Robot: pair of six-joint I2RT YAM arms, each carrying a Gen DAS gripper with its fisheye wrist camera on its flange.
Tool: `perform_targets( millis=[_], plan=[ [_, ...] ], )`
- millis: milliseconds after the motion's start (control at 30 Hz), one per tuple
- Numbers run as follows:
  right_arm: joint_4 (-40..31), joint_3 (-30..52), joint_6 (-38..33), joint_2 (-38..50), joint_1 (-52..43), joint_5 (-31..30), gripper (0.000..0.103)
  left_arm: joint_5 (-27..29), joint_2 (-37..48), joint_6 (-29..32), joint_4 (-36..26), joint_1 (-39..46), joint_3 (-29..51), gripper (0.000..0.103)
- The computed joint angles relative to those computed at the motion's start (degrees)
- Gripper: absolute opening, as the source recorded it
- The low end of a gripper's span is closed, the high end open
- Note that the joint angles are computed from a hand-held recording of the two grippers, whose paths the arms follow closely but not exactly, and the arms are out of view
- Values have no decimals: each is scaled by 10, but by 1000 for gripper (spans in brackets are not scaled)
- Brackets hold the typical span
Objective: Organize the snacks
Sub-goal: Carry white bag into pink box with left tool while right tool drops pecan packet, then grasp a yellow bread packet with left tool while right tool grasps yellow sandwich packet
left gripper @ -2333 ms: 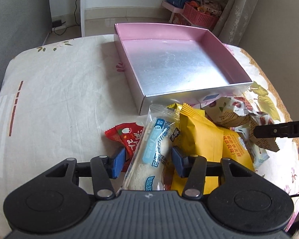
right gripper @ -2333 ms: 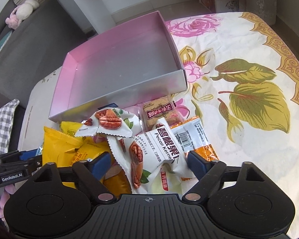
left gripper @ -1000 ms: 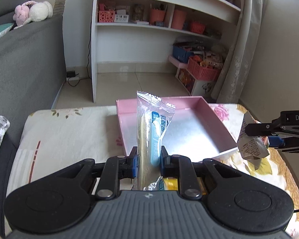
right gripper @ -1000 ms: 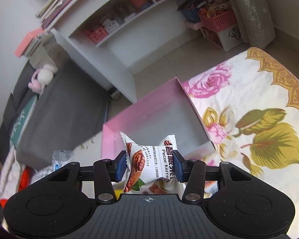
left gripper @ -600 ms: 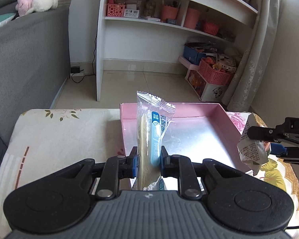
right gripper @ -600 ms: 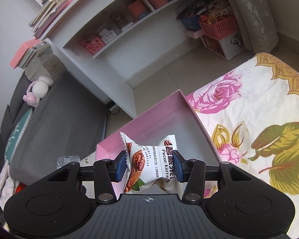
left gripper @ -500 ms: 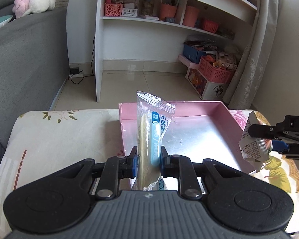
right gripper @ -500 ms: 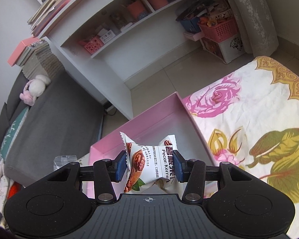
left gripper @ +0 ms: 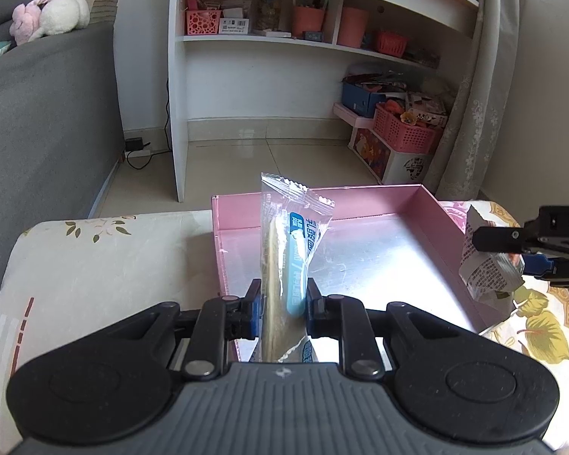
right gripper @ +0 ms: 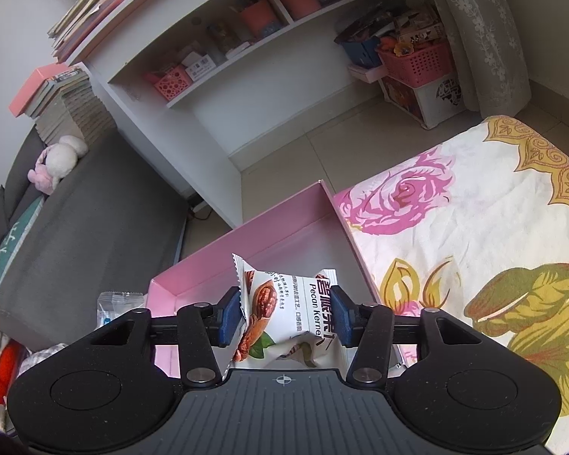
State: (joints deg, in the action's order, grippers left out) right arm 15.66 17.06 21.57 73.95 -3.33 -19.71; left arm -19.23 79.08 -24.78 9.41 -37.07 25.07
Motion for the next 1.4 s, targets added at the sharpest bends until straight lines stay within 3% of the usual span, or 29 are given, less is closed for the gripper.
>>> perform_targets(
  millis=[33, 100, 167, 233, 300, 700, 1000, 1167, 1400],
  plan=[
    [-10, 4, 1, 0, 0, 2, 62, -7, 2, 0, -5, -5, 5, 23],
    [-24, 7, 0, -6, 0, 5, 73, -17, 6, -4, -13, -13, 12, 48],
    [-29, 5, -4, -15, -2, 6, 78, -24, 0, -9, -19, -19, 13, 61],
    [-41, 5, -8, -26, -3, 8, 81, -27, -6, -12, -36, -22, 18, 64],
    [-55, 6, -12, -38, -7, 5, 83, -24, -4, -19, -54, -25, 28, 78],
    [-202, -2, -52, -202, 17, 39, 90, -72, -86, -61, -185, -78, 39, 98],
    [-322, -13, -57, -362, 51, 71, 91, -96, -167, -129, -286, -111, 23, 103],
    [-347, -39, -53, -428, 76, 98, 97, -114, -207, -163, -326, -139, 1, 103],
    [-419, -66, -69, -516, 13, 47, 97, -144, -273, -191, -383, -200, -31, 103]
  ],
)
